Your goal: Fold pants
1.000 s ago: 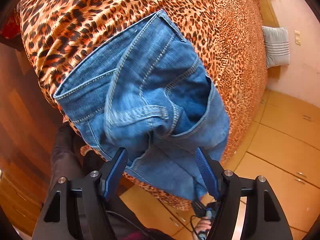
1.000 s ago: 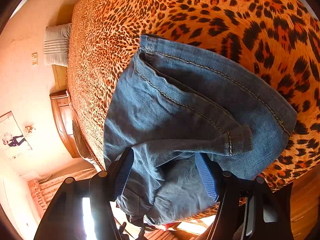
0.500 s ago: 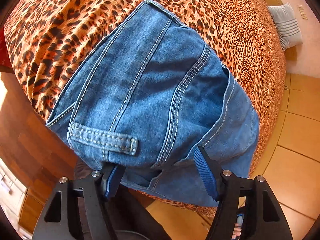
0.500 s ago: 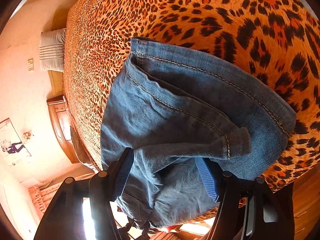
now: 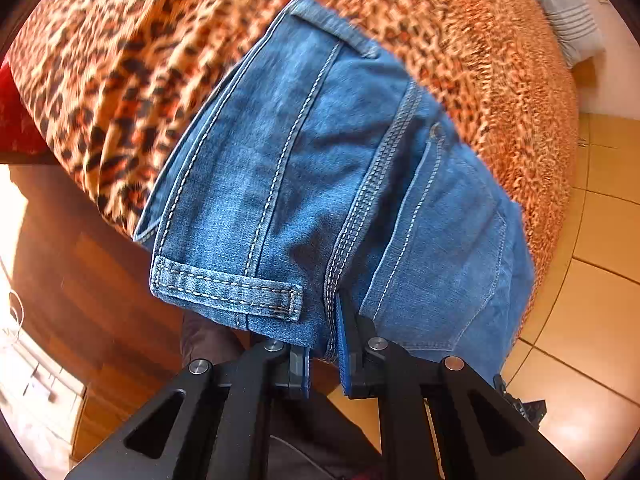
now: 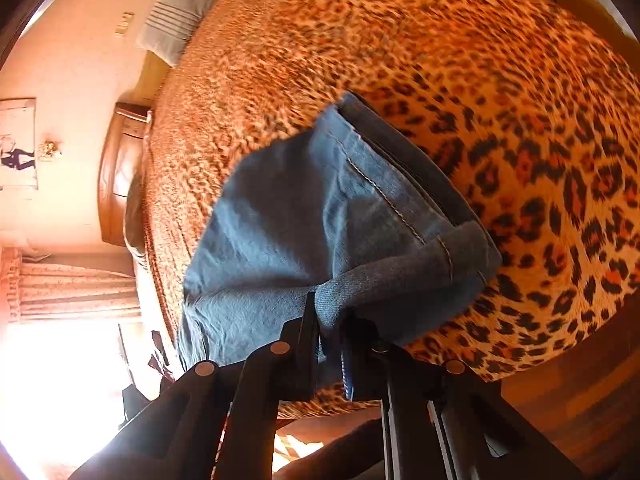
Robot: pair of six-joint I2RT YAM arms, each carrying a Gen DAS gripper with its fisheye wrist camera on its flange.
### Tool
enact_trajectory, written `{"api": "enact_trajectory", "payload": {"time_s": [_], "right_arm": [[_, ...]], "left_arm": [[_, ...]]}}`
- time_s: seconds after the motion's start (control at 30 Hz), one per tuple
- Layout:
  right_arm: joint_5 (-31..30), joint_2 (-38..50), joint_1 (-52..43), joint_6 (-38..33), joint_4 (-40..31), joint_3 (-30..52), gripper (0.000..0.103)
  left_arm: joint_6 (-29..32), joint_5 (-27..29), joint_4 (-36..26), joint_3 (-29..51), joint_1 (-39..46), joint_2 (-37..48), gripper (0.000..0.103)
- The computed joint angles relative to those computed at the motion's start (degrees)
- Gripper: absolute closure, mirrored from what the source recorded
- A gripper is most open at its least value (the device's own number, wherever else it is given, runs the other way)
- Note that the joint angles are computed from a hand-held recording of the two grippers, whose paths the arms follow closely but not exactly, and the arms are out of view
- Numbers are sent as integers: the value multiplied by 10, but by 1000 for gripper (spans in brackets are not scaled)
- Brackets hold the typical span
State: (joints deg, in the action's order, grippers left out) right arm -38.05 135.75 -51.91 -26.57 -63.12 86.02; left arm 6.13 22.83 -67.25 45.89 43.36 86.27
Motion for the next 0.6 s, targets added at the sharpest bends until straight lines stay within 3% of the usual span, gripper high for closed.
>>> {"api": "enact_trajectory", "payload": {"time_s": [0.1, 0.2, 0.4, 0.47, 0.53, 0.6], "right_arm": [[-12, 21, -24, 25, 10, -14, 94], [-15, -17, -33, -12, 10, -42, 94], [90, 7, -17, 11, 99, -73, 94], [88, 8, -28, 17, 86, -57, 89], [89, -17, -43, -1, 68, -40, 89], [105, -55, -47, -14, 81, -29, 82]], "left_arm": [[-9, 10, 11, -9, 18, 22, 93], [4, -2, 7, 5, 6, -5, 92], [-44, -20, 74, -28, -46, 36, 90], [-12, -8, 51, -17, -31, 33, 87], [75, 0, -6, 0, 5, 15, 81], [163, 8, -68, 33, 50, 4, 75]]}}
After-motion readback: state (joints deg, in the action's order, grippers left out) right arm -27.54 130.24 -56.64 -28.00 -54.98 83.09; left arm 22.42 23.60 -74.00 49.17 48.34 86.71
